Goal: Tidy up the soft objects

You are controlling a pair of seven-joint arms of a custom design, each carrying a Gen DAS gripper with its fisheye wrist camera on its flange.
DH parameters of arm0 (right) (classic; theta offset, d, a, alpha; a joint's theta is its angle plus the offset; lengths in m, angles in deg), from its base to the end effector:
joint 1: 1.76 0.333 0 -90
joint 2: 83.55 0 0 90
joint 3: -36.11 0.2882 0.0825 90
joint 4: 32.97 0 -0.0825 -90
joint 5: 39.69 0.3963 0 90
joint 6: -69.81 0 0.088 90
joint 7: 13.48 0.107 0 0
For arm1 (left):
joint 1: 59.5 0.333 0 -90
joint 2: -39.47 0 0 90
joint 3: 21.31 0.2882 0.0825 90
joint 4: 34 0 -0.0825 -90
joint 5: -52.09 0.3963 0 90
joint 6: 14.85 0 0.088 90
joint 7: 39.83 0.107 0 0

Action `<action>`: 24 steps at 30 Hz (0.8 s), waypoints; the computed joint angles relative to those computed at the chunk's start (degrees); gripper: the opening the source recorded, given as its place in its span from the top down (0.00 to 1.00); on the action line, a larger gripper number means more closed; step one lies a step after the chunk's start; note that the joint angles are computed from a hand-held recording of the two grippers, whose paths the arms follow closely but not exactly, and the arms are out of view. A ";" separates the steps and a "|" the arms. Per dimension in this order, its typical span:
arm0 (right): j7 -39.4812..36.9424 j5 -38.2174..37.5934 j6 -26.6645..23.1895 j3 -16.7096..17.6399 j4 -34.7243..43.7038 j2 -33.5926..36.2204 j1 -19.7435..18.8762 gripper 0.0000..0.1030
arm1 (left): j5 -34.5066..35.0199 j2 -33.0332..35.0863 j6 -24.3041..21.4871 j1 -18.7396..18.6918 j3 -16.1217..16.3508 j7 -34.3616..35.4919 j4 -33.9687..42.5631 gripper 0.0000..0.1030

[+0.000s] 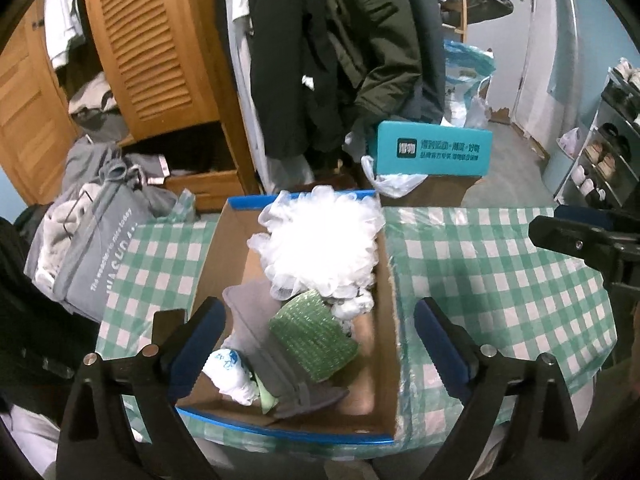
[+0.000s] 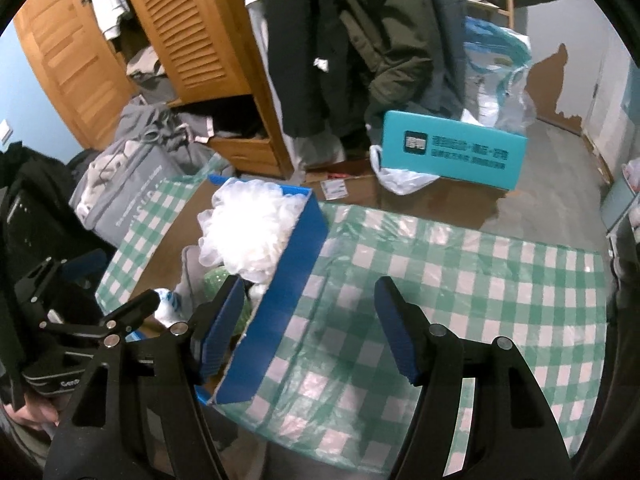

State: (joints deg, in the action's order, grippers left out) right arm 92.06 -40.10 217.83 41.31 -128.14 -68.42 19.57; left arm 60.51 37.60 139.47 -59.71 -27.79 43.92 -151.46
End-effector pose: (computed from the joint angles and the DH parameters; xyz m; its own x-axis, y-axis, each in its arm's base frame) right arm 0.6201 0.3029 0.4994 0.2390 -0.9541 -0.1804 -0.8054 -0.0910 -0.5856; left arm 0.5969 -0.0754 0.4981 -0.0947 -0.9932 -0.0678 -0.7700 0.1162 -0.6273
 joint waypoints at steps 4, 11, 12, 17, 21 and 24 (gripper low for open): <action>0.72 -0.51 2.28 -0.46 -3.96 -2.97 -0.38 0.35 | 2.70 -0.57 1.51 -0.20 -0.41 -2.19 -0.26 0.01; 3.33 -4.47 4.17 -1.22 -7.81 -5.64 -0.60 0.35 | 1.89 -0.32 1.69 -0.98 -0.77 -2.17 0.25 0.01; 3.02 -4.34 4.40 -1.13 -8.10 -5.80 -0.87 0.35 | 2.38 -0.20 1.44 -1.04 -0.84 -2.61 0.44 0.01; 1.64 -2.18 4.29 -0.59 -8.32 -5.65 -1.75 0.35 | 4.25 0.25 0.91 -1.32 -0.94 -4.08 1.03 0.01; 0.01 -0.59 4.07 -0.30 -8.50 -5.51 -2.14 0.35 | 3.45 0.55 0.08 -1.64 -0.95 -3.67 1.45 0.01; -0.39 -0.28 4.08 -0.33 -8.49 -5.49 -2.14 0.35 | 4.05 0.60 0.00 -1.68 -0.94 -4.68 1.34 0.01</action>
State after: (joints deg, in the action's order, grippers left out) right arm 91.67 -40.38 221.91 40.98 -136.63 -73.90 17.43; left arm 64.56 38.20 139.47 -61.39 -28.73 39.24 -150.12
